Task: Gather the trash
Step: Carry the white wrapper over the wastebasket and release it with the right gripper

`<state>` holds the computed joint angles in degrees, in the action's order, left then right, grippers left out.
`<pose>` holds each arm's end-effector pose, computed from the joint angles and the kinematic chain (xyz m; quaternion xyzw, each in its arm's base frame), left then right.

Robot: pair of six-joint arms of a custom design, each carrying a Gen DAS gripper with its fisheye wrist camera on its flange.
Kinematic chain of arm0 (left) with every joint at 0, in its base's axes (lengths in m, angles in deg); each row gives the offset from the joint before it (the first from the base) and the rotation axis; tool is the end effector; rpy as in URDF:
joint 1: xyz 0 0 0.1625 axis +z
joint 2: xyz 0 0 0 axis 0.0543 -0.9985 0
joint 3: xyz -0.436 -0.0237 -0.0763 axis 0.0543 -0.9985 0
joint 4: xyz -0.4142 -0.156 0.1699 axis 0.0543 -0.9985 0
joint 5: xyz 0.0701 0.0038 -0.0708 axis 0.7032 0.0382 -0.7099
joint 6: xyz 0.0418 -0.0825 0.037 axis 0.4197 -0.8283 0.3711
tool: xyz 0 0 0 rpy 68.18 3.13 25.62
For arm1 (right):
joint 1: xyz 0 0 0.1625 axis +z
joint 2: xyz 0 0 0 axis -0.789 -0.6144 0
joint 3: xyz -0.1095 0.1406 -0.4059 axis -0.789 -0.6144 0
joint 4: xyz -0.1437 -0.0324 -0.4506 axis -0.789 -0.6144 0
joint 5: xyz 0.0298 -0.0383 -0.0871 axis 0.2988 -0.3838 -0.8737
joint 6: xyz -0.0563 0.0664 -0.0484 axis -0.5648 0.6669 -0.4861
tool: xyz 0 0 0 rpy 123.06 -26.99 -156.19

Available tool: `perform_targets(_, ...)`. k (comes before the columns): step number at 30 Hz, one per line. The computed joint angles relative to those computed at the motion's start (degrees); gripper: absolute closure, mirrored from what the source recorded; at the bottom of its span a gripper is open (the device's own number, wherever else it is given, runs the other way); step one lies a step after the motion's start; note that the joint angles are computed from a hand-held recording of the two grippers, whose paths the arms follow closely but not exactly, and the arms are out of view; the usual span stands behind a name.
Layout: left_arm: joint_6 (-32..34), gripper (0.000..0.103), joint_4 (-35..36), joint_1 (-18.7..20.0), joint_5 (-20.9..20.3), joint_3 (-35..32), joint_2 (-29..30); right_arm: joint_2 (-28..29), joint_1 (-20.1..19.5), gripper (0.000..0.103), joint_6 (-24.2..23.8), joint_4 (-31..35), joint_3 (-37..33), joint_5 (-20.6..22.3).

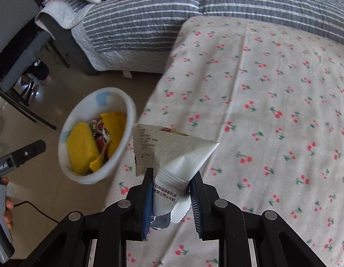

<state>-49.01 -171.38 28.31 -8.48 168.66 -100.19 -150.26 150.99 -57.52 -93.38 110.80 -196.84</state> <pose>-0.1993 -0.3670 0.1682 -0.1443 0.8682 -0.3293 0.3420 0.1772 -0.4790 0.2274 0.2863 -0.9368 0.0903 0.1798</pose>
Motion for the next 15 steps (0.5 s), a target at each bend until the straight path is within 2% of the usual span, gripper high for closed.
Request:
perform_targets(8,-3.70,0.000,10.27,-0.55,-0.49,-1.10,-1.61,11.05,3.88,0.073,4.24,-4.31,-2.45,2.94)
perform_targets(15,-4.85,0.000,12.72,-0.76,-0.69,-0.93,-3.44,17.02,5.15,0.066,5.67,-6.21,-5.03,2.65)
